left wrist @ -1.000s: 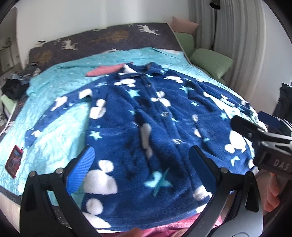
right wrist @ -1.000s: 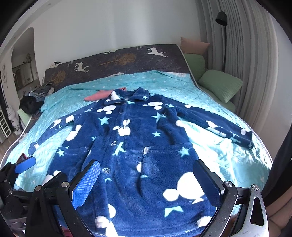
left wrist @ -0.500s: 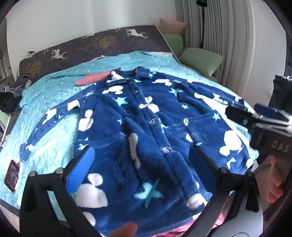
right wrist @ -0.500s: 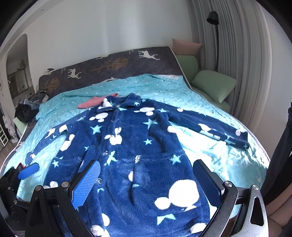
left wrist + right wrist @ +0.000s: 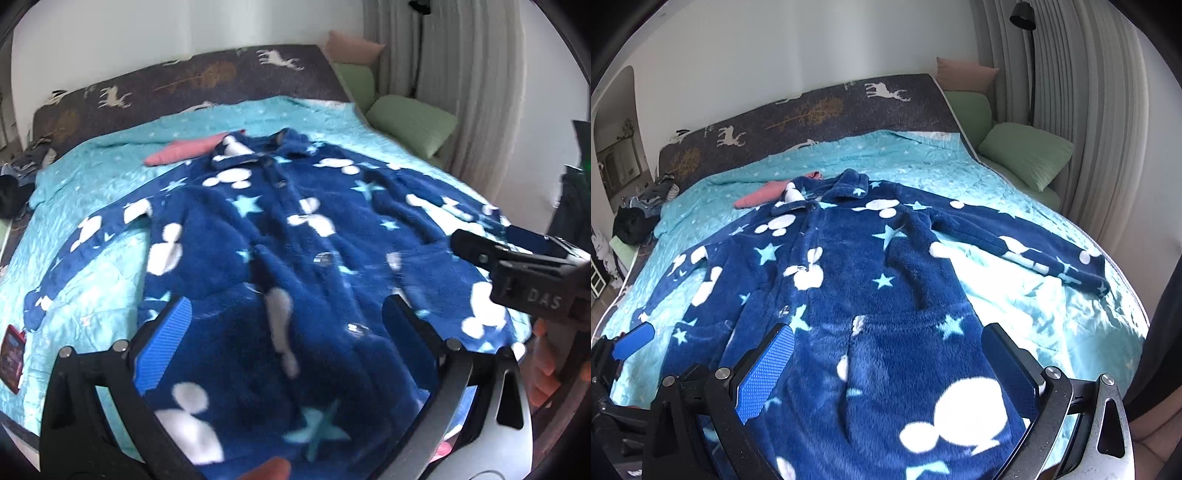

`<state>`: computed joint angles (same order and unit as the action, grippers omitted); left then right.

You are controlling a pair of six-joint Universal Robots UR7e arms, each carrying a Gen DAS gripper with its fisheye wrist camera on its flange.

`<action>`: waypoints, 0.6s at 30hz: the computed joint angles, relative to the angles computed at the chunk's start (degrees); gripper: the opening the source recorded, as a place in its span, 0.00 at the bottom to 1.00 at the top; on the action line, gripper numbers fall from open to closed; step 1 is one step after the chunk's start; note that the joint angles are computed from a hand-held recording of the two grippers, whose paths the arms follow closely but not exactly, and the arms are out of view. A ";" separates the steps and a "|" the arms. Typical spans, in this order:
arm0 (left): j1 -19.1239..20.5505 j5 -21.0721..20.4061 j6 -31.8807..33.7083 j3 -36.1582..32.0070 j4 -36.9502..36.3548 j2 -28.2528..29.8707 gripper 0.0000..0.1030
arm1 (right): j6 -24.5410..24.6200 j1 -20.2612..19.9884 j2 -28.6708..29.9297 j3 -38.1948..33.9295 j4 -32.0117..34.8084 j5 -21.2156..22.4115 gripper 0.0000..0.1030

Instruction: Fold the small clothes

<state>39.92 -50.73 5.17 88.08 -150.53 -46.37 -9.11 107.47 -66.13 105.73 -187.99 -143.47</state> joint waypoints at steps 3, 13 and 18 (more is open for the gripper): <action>0.67 1.02 -0.26 -1.92 0.46 1.33 1.00 | -0.25 -0.52 0.87 -1.46 1.13 0.19 1.00; 2.59 3.80 -2.43 -6.56 2.32 3.47 1.00 | -1.50 -1.54 4.46 -5.58 1.40 0.94 1.00; 3.62 2.97 -0.21 -6.26 -0.10 3.55 1.00 | -0.84 -1.87 5.54 -6.80 1.84 -0.31 1.00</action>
<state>43.54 -47.76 4.95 81.82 -150.62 -42.83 -9.96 105.60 -60.59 98.93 -186.15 -143.77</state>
